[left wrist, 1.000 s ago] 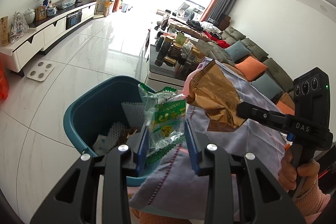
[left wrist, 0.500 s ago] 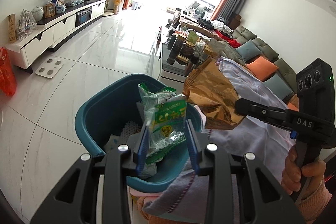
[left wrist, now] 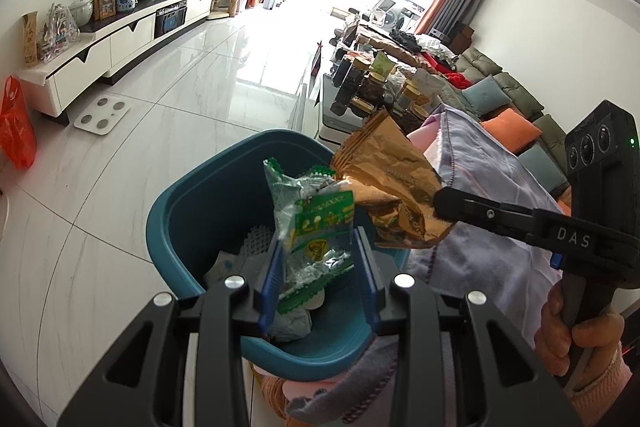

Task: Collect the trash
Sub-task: 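Open both tools to drop the packet and foil bag into the bin, then move both open tools back over the orange peel and white tissue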

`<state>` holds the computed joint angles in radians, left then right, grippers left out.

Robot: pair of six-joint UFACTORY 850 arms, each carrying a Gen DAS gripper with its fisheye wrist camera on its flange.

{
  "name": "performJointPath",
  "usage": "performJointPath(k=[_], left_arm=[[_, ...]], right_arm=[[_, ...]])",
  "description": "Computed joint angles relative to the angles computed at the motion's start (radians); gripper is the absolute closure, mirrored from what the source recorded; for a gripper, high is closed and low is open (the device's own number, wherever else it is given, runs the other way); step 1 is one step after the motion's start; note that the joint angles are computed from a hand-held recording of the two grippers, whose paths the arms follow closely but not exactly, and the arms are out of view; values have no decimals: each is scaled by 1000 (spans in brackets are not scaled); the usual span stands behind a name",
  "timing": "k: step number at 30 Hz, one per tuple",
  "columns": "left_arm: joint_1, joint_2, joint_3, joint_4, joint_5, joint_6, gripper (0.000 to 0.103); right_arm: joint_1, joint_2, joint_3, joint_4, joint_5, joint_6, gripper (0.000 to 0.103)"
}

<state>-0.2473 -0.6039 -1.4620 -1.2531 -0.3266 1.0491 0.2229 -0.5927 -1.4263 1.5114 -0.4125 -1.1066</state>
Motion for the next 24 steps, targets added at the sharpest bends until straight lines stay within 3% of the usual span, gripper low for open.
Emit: performJointPath(k=[5, 13, 21, 24], left_arm=[[-3, -37, -40, 91, 4, -113, 68], [-9, -76, -74, 158, 8, -223, 56], [-4, -60, -41, 64, 22, -135, 54], [-1, -31, -4, -77, 22, 3, 50]], right_arm=[[5, -31, -43, -80, -7, 100, 97], [12, -58, -77, -148, -13, 176, 81], [-11, -20, -23, -43, -25, 77, 79], [-18, 12, 15, 16, -24, 11, 77]])
